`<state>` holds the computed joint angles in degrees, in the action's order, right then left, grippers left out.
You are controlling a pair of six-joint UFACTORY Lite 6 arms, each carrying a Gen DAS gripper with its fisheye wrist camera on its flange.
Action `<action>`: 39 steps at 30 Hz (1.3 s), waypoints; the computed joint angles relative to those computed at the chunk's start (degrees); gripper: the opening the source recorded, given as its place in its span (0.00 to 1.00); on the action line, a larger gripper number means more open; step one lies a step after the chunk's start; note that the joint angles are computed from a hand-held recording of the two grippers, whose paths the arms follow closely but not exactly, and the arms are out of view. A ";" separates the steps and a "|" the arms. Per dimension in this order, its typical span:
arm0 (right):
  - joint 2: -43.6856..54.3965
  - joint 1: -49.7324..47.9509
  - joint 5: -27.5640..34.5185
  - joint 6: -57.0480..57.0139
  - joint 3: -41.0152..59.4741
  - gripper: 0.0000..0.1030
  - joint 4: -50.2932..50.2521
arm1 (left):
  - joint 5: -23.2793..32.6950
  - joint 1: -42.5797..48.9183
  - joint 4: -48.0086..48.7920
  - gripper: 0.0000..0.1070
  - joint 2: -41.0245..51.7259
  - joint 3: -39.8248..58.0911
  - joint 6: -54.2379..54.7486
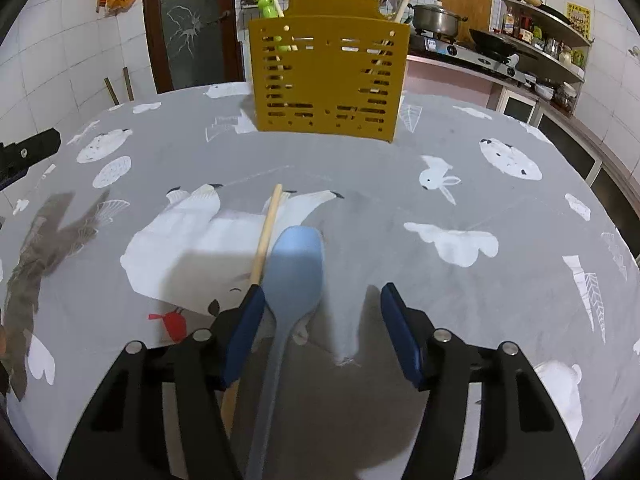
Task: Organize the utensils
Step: 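Grasp the light-blue spatula with the right tool while the left approaches a chopstick, then lift the blue spatula with the right tool while the left grasps a chopstick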
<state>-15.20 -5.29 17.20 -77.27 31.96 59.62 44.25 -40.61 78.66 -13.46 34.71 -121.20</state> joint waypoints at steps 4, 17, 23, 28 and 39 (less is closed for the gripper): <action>0.60 2.30 -2.05 5.81 0.38 0.52 -4.77 | 1.31 -0.76 1.10 0.92 1.51 0.21 -0.62; 6.31 6.36 -3.20 18.62 5.90 0.30 -14.74 | -0.49 2.08 1.58 0.92 1.38 -0.66 -0.98; 9.44 0.21 2.54 8.84 9.32 0.30 -7.61 | -0.94 1.86 0.45 0.92 3.51 1.78 0.34; 14.20 -8.45 8.39 0.58 14.24 0.30 -4.06 | -1.82 -0.01 -0.93 0.92 8.73 7.36 1.70; 29.55 -21.51 19.93 -8.89 31.99 0.30 -4.06 | -9.70 -1.22 -9.72 0.92 27.89 27.52 6.40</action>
<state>14.35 -26.80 37.13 -86.17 63.94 55.56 34.55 -41.83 68.94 14.43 62.24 -114.80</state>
